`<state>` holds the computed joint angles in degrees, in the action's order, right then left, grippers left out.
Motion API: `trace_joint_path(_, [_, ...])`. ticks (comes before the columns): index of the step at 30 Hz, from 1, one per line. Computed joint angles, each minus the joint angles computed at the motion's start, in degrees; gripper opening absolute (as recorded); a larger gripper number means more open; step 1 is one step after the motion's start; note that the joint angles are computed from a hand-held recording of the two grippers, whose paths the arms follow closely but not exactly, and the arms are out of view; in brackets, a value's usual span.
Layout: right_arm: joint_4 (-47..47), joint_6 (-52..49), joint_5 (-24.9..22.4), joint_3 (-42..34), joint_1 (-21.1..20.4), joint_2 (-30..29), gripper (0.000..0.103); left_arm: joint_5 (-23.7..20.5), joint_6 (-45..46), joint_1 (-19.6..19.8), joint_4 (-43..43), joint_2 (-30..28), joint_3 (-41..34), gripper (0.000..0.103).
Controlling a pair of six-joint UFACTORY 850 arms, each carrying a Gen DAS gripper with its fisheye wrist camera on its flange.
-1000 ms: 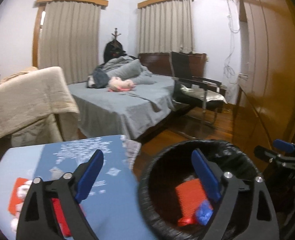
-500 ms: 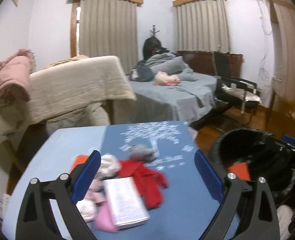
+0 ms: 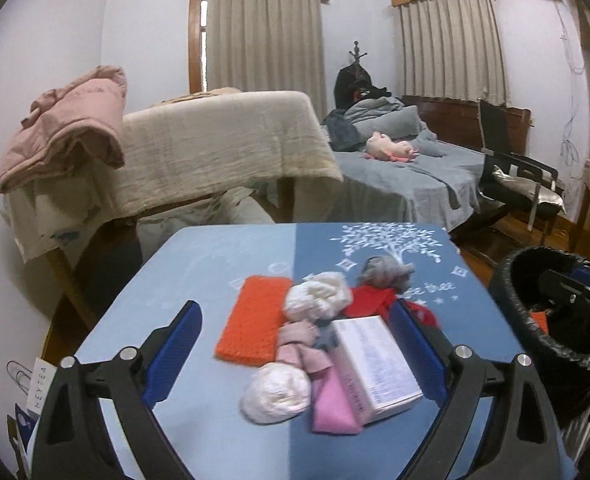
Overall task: Collect trash
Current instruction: 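Move both tools back over the remaining items on the table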
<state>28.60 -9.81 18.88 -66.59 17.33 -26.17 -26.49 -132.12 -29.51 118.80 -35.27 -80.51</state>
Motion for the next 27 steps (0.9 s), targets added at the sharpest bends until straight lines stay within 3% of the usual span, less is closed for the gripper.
trace_joint_path(12, [-9.16, 6.64, -3.81, -7.18, 4.33, -6.96, 0.098, -0.17, -1.63, 3.47, 0.18, 0.30, 3.16, 0.092])
trace_joint_path(27, [6.58, -11.57, -11.46, -16.41, 6.95, -14.54, 0.097, 0.87, -2.57, 5.84, -0.66, -0.62, 3.89, 0.092])
